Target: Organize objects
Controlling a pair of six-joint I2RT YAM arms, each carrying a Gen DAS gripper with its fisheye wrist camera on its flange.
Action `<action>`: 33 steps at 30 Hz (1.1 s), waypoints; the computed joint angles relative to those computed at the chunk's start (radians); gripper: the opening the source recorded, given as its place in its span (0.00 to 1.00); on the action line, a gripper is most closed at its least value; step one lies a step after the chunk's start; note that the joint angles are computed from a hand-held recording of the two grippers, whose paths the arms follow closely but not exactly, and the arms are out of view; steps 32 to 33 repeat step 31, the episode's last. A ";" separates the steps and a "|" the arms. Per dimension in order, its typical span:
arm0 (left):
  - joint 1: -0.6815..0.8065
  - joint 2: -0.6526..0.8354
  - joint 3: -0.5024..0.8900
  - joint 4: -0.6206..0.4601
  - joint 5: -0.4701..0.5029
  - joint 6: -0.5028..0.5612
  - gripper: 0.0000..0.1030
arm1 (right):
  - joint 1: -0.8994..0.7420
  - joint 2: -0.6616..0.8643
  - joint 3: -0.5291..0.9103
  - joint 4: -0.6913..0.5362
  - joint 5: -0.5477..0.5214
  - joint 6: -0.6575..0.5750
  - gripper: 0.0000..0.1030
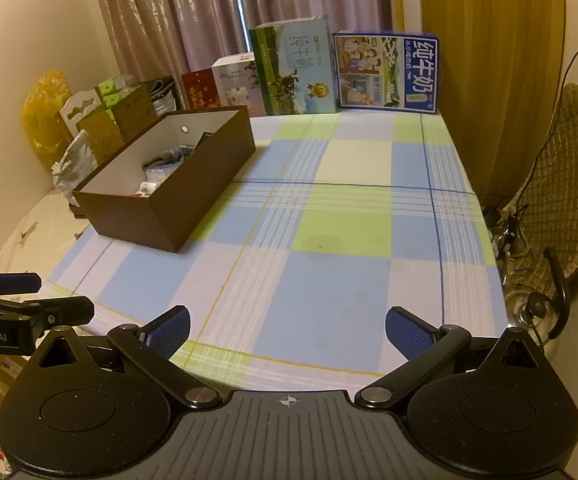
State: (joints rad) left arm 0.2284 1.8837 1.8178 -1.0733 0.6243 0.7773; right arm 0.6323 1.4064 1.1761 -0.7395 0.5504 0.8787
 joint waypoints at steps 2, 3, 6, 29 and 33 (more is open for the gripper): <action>0.004 -0.004 -0.002 -0.003 0.003 0.002 0.98 | 0.006 -0.001 -0.001 -0.001 0.002 0.001 0.98; 0.005 -0.007 -0.005 -0.003 0.004 0.003 0.98 | 0.008 -0.001 0.000 -0.002 0.003 0.001 0.98; 0.010 -0.014 -0.010 -0.002 0.007 0.004 0.98 | 0.019 0.000 0.000 -0.001 0.007 0.004 0.98; 0.003 -0.030 -0.025 0.006 0.010 -0.008 0.98 | 0.022 0.005 -0.009 0.005 0.008 0.011 0.98; 0.001 -0.029 -0.023 0.006 0.009 -0.010 0.98 | 0.020 0.005 -0.010 0.007 0.005 0.010 0.98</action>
